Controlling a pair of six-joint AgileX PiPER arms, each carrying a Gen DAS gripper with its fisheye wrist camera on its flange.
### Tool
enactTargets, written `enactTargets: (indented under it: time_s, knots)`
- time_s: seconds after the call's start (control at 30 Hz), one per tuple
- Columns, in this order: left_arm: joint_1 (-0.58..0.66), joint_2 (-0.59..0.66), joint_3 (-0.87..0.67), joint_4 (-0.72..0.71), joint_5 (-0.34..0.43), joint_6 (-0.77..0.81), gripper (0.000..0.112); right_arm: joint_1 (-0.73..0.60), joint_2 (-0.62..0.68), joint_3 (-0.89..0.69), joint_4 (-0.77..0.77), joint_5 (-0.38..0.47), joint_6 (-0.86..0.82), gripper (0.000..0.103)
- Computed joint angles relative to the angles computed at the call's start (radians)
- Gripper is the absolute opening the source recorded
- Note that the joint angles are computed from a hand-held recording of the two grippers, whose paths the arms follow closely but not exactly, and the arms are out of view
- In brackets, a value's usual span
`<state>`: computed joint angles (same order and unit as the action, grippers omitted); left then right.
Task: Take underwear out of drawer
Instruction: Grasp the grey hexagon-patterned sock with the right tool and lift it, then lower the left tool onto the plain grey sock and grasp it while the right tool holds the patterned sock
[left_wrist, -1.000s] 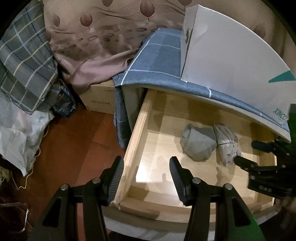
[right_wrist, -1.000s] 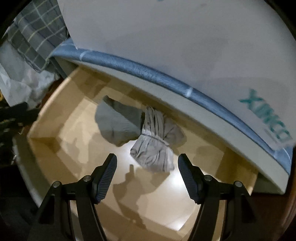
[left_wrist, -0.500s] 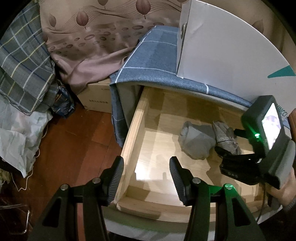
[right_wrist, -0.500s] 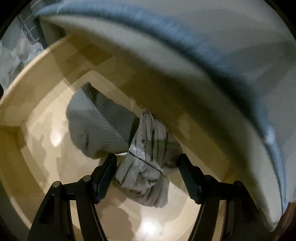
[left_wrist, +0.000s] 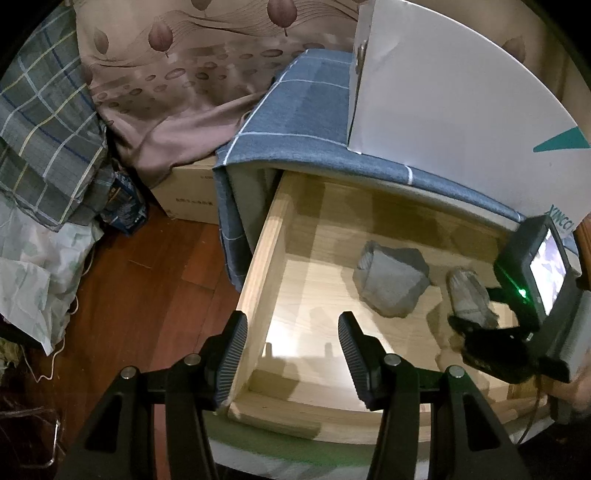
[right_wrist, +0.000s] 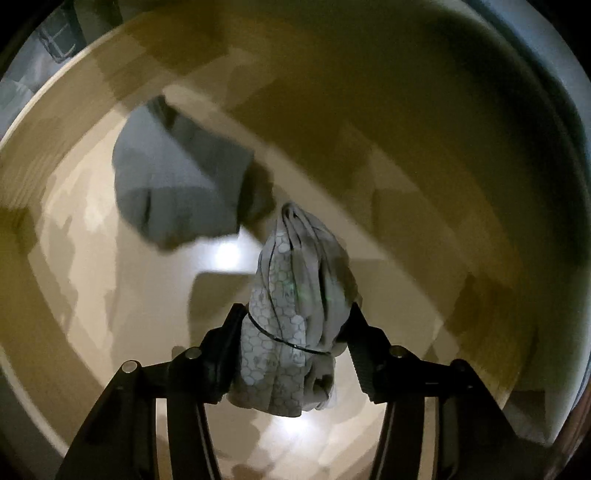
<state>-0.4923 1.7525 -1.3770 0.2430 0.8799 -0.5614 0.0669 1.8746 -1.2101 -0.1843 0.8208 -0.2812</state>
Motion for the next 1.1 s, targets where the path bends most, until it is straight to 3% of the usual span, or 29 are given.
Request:
enactTargets:
  time_s: [0.43, 0.87, 1.1]
  knots:
    - [-0.007, 0.004, 0.0, 0.002, -0.001, 0.005, 0.052, -0.14, -0.025, 0.029, 0.084, 0.204, -0.009, 0.05]
    - [-0.036, 0.058, -0.048, 0.005, 0.025, 0.044, 0.052, -0.227, -0.057, 0.076, 0.13, 0.287, 0.064, 0.049]
    - [-0.008, 0.111, -0.098, -0.152, 0.021, 0.22, 0.052, -0.285, -0.043, 0.023, 0.129, 0.319, -0.005, 0.049]
